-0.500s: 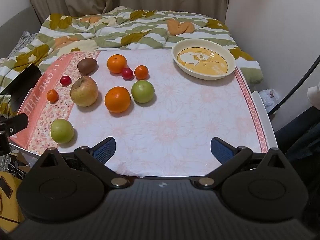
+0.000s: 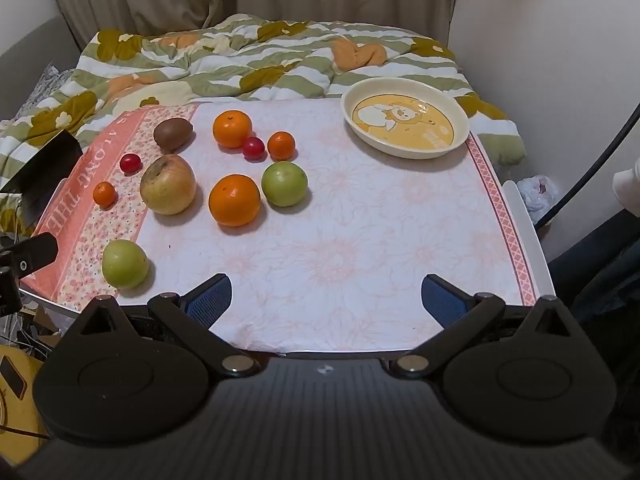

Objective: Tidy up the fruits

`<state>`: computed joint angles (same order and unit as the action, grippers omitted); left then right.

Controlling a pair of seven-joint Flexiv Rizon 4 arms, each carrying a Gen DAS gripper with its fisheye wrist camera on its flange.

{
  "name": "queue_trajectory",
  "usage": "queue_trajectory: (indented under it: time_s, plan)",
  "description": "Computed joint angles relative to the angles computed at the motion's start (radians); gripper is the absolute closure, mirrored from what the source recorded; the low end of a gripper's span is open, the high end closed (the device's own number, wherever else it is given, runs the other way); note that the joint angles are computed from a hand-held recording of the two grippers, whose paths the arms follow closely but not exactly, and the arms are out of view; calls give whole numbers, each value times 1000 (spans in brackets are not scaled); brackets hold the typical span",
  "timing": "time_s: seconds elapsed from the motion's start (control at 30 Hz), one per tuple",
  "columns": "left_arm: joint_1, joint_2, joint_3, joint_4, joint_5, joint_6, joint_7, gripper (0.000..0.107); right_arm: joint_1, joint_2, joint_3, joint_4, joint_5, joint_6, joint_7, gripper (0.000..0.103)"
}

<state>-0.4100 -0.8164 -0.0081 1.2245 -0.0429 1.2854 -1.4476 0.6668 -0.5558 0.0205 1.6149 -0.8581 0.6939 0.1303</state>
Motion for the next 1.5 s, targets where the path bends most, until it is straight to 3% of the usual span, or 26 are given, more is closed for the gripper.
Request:
queue_trajectory:
  time_s: [1.5]
  plan:
    - [6, -35, -9, -50, -7, -38, -8, 5, 2, -25, -8, -32, 28, 14, -18, 0]
